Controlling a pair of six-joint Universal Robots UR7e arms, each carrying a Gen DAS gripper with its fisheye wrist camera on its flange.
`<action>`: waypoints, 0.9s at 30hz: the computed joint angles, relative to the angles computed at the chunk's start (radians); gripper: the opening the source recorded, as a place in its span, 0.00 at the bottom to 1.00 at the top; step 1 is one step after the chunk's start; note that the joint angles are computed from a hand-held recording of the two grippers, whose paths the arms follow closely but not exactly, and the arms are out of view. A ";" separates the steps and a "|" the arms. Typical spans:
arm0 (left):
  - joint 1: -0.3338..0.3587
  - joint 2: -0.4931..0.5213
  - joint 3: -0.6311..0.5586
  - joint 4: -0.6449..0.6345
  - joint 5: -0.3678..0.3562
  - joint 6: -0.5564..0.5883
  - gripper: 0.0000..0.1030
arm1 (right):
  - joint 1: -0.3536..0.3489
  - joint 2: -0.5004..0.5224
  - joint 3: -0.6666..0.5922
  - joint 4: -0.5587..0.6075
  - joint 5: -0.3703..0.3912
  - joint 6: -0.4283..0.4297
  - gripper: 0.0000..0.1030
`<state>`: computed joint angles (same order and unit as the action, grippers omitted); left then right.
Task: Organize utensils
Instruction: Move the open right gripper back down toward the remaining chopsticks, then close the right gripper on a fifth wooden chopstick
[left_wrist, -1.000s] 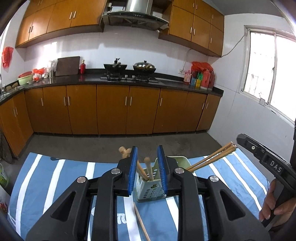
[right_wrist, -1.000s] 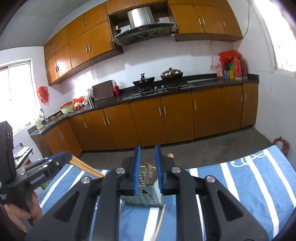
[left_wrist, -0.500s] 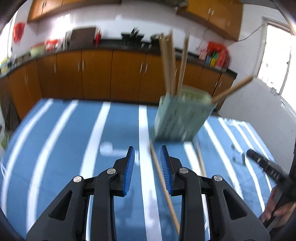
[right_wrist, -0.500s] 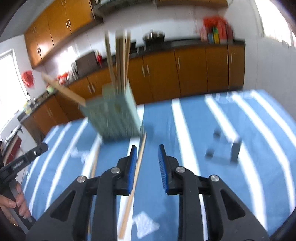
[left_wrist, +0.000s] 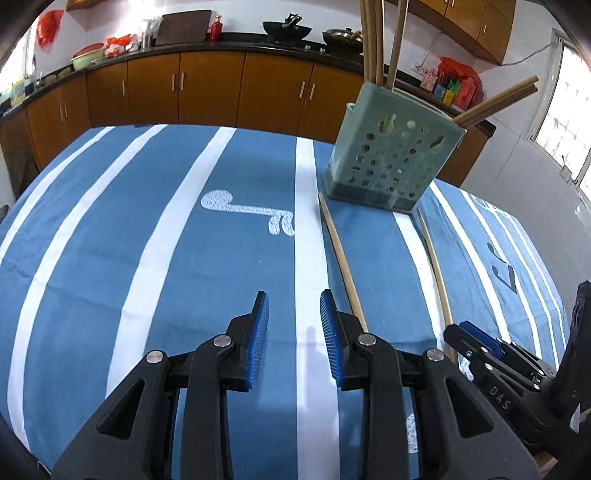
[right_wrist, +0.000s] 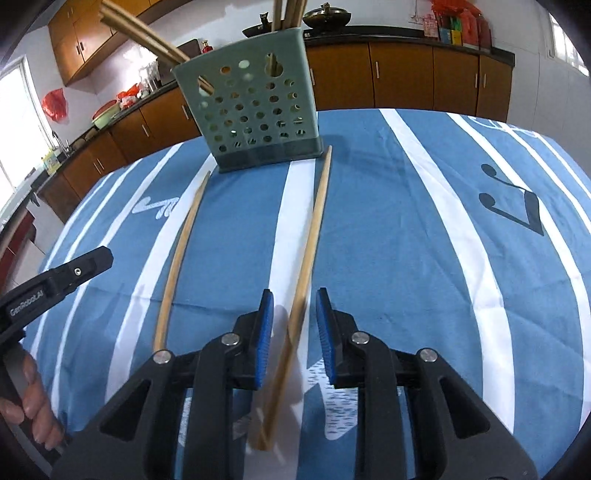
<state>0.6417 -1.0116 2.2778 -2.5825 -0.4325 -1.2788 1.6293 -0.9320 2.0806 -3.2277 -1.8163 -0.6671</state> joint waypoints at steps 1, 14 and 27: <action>-0.001 0.004 0.000 -0.006 -0.003 0.003 0.29 | 0.003 0.011 0.001 -0.024 -0.013 -0.010 0.18; 0.008 0.083 -0.039 -0.124 -0.058 0.123 0.29 | -0.009 0.041 -0.057 -0.081 -0.083 0.044 0.08; 0.027 0.162 -0.132 -0.004 -0.081 0.124 0.29 | -0.045 0.024 -0.112 -0.051 -0.114 0.131 0.08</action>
<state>0.6683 -0.8499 2.1462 -2.5868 -0.5132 -1.1546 1.5841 -0.9081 1.9689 -3.2782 -1.9299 -0.5362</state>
